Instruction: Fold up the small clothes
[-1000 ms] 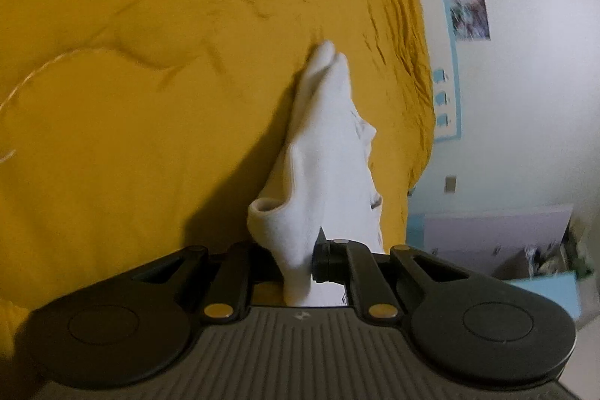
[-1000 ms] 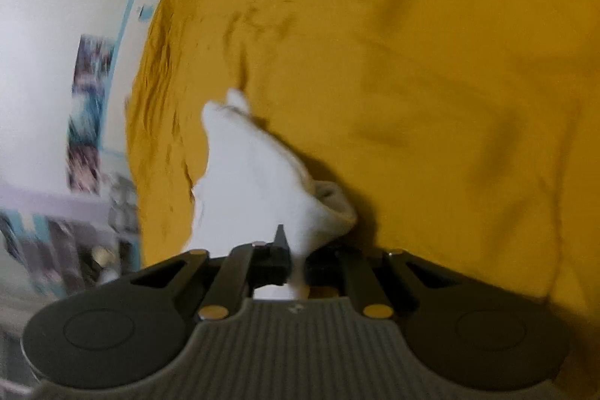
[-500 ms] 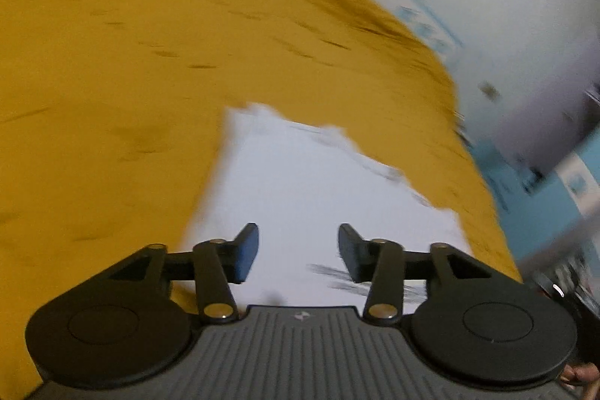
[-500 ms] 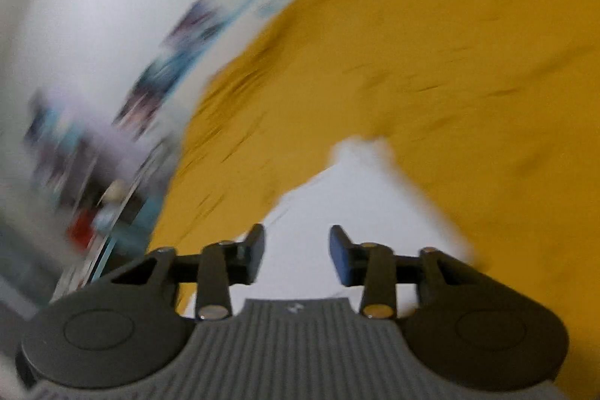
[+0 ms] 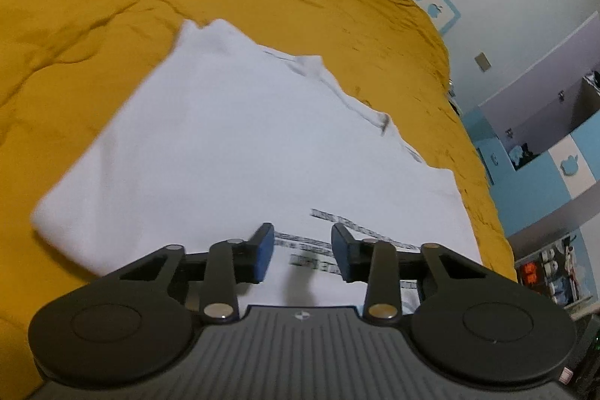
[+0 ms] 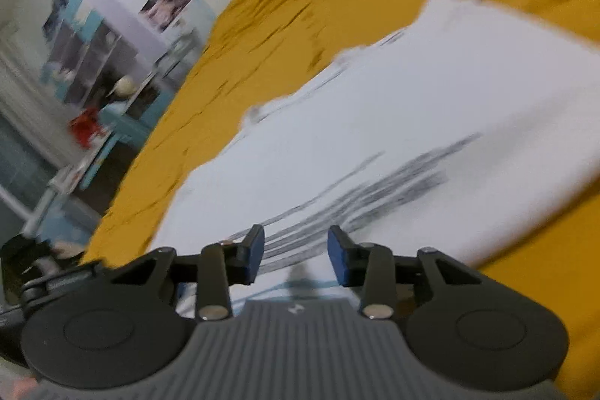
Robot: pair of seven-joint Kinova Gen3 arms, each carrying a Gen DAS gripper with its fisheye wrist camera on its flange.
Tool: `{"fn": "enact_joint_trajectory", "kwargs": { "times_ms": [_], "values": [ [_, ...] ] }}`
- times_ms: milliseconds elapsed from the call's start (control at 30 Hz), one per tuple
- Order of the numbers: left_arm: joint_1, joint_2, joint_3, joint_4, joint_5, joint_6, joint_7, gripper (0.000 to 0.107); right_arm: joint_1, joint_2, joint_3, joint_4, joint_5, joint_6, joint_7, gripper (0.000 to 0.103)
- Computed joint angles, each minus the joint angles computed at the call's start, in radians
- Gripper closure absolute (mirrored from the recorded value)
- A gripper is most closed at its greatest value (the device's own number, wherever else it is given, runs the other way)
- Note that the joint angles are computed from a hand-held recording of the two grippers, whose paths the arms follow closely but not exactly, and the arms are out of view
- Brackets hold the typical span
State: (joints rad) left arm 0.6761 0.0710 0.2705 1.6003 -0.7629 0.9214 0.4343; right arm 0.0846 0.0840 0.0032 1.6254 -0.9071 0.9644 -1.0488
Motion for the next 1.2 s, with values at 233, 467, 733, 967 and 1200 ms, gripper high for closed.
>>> {"fn": "enact_joint_trajectory", "kwargs": {
  "times_ms": [233,467,733,967,1200],
  "values": [
    [-0.232,-0.096,0.286,0.107,-0.014,0.107,0.076,0.072,0.137,0.007,0.107,-0.038,0.081,-0.02,-0.157,0.085],
    [-0.557,-0.25,0.443,0.222,0.166,-0.062,0.02,0.088,0.233,0.066,0.091,-0.117,0.073,0.047,-0.262,0.093],
    [-0.636,-0.113,0.372,0.063,0.109,-0.163,-0.306,0.064,0.109,0.146,-0.027,-0.299,0.061,-0.063,-0.188,0.065],
    [-0.511,0.071,0.086,-0.069,0.242,-0.216,-0.576,0.063,0.013,0.357,-0.09,-0.529,0.214,-0.078,-0.332,0.065],
    [-0.321,0.078,-0.218,0.005,0.324,-0.291,-0.569,0.069,-0.012,0.488,-0.077,-0.65,0.381,-0.083,-0.509,0.08]
  ]
}}
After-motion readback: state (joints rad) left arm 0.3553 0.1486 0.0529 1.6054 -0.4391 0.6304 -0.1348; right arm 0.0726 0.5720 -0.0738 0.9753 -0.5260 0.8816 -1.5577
